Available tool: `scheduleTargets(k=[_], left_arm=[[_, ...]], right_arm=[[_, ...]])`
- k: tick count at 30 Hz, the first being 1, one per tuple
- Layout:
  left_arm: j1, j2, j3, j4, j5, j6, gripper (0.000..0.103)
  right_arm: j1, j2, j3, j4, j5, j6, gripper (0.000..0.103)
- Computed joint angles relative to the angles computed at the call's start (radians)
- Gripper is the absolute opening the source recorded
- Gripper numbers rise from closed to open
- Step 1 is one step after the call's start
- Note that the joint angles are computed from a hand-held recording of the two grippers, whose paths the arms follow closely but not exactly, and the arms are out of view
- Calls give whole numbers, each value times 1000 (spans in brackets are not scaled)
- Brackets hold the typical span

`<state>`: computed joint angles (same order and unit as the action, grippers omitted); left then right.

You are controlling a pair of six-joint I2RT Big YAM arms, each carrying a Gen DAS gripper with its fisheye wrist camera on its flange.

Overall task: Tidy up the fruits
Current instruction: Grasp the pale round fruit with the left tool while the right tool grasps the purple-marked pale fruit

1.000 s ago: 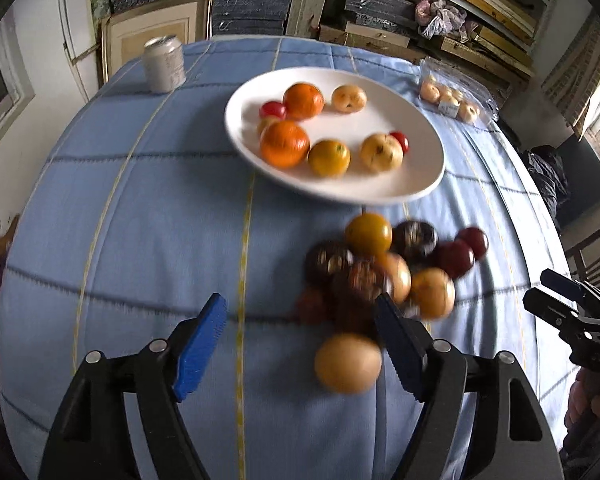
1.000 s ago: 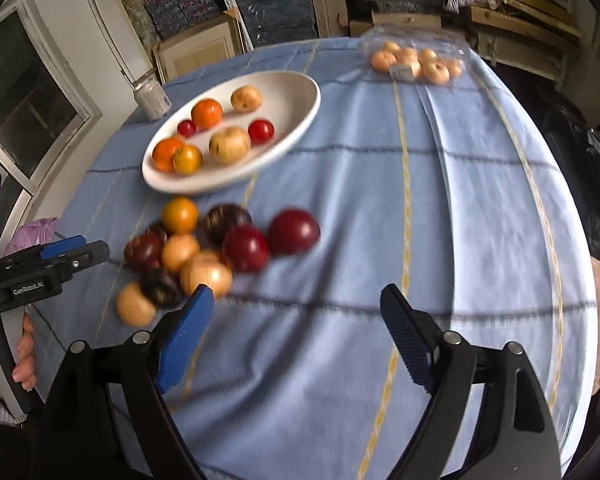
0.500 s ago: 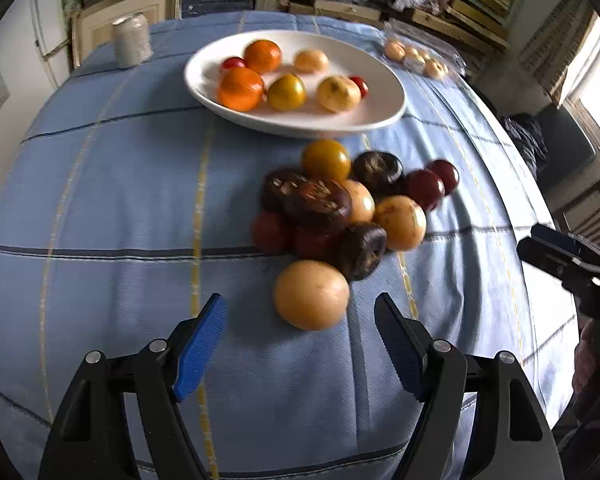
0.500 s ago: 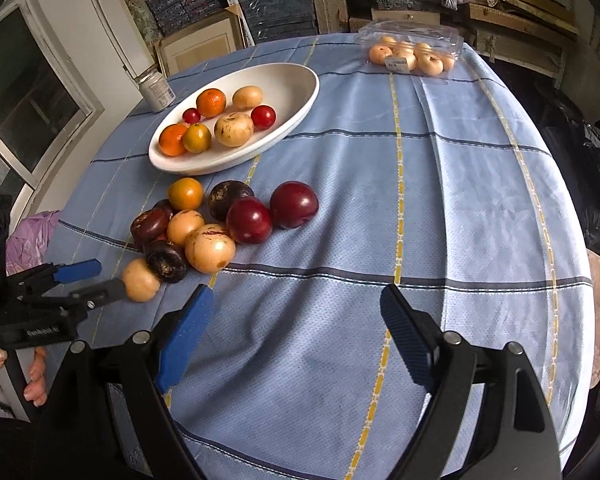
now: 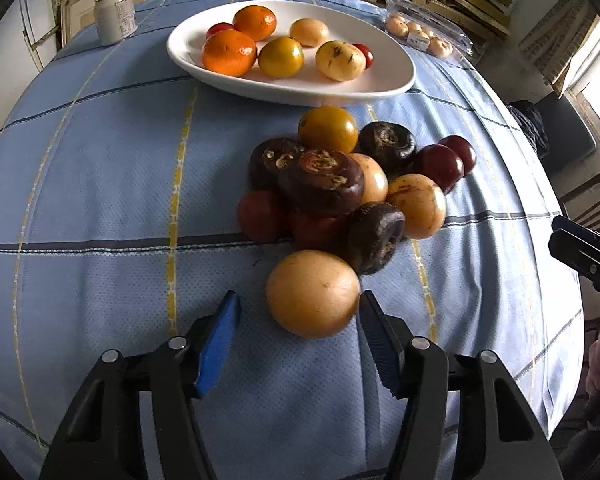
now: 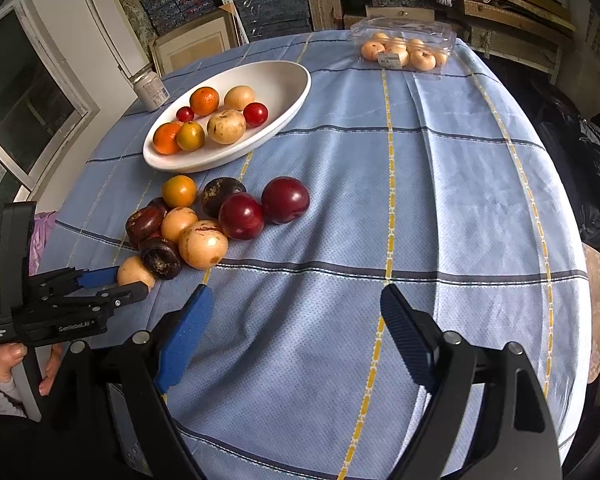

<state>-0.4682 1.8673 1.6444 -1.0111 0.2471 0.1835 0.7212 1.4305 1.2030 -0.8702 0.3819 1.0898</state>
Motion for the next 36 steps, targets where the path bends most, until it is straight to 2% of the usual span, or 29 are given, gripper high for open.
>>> scheduleTargets(k=[12, 14, 16, 27, 28, 32, 36], left_arm=[[-15, -1, -10, 50, -34, 26, 61], [-15, -5, -19, 59, -38, 38, 58], [-12, -8, -21, 60, -41, 36, 47], [41, -14, -24, 62, -78, -3, 47], [50, -14, -23, 60, -81, -10, 47], [72, -18, -27, 60, -86, -20, 47], [81, -26, -37, 64, -86, -10, 47]], right_arm=[[-3, 15, 9, 4, -24, -18, 83], [-4, 17, 9, 9, -30, -20, 83], [-5, 24, 13, 13, -40, -25, 83], [-32, 123, 81, 99, -138, -121, 83], [-33, 134, 91, 103, -141, -130, 82], [-45, 183, 137, 113, -165, -160, 64], [-60, 217, 167, 114, -185, -156, 63]])
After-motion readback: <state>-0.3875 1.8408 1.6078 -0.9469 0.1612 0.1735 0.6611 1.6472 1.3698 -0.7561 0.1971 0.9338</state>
